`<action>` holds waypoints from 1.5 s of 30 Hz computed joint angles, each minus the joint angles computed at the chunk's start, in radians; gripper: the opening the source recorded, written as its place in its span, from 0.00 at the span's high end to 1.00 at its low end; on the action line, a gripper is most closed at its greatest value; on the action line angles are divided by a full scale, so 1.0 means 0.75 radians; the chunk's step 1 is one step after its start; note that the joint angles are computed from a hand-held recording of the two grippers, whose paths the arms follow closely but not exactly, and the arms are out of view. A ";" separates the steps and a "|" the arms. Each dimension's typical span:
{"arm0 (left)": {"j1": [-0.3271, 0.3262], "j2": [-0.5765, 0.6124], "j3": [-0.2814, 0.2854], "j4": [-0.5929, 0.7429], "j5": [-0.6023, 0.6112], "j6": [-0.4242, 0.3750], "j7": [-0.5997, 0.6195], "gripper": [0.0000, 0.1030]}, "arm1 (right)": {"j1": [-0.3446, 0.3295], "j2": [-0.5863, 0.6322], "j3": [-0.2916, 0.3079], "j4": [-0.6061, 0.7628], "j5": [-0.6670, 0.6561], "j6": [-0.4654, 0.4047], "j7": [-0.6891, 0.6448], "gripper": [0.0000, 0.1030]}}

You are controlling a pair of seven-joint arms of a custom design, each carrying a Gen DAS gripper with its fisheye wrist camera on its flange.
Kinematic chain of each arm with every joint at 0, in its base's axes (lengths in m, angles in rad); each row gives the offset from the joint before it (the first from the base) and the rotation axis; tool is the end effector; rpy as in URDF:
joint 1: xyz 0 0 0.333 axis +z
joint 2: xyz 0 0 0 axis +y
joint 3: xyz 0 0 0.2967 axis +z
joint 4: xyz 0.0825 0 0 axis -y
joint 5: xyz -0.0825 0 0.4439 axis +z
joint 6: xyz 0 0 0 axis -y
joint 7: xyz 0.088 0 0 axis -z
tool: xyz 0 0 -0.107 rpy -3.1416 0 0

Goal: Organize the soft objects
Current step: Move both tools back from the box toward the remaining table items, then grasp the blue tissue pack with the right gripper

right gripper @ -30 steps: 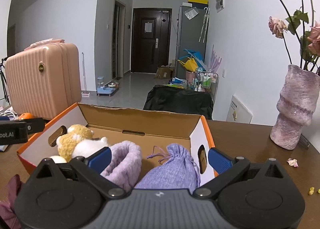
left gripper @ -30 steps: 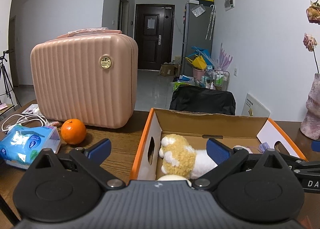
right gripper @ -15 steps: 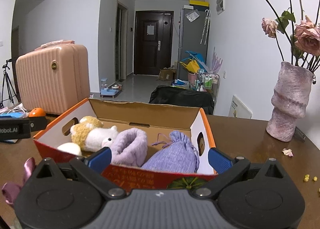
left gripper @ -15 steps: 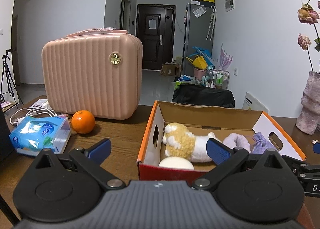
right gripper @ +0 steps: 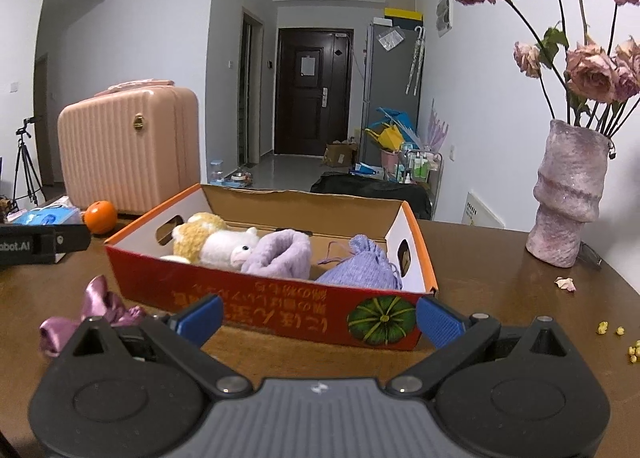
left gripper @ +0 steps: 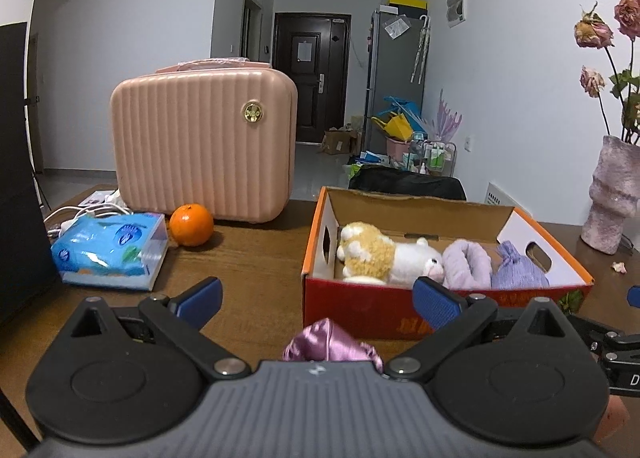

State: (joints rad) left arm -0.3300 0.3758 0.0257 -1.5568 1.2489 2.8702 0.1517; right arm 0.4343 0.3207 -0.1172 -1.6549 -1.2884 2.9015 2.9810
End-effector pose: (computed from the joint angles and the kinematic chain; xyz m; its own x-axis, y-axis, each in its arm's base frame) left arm 0.7032 -0.2794 0.4701 0.0028 -0.9990 0.0450 -0.4181 -0.0420 -0.9074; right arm 0.6758 0.2918 0.4551 0.0594 -0.9980 0.0231 -0.4311 -0.0465 -0.9011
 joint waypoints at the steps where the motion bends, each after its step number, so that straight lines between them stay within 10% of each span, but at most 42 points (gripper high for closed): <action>1: -0.002 -0.014 0.003 -0.020 0.010 0.001 -0.007 0.00 | 0.010 -0.015 -0.005 -0.018 -0.026 -0.001 0.021 0.00; 22: 0.156 -0.277 -0.128 -0.378 0.208 0.052 -0.175 0.00 | -0.044 -0.168 0.136 -0.224 -0.184 -0.039 0.130 0.00; 45: 0.249 -0.346 -0.144 -0.518 0.041 0.224 0.071 0.00 | -0.012 -0.203 0.183 -0.314 -0.017 -0.073 0.100 0.00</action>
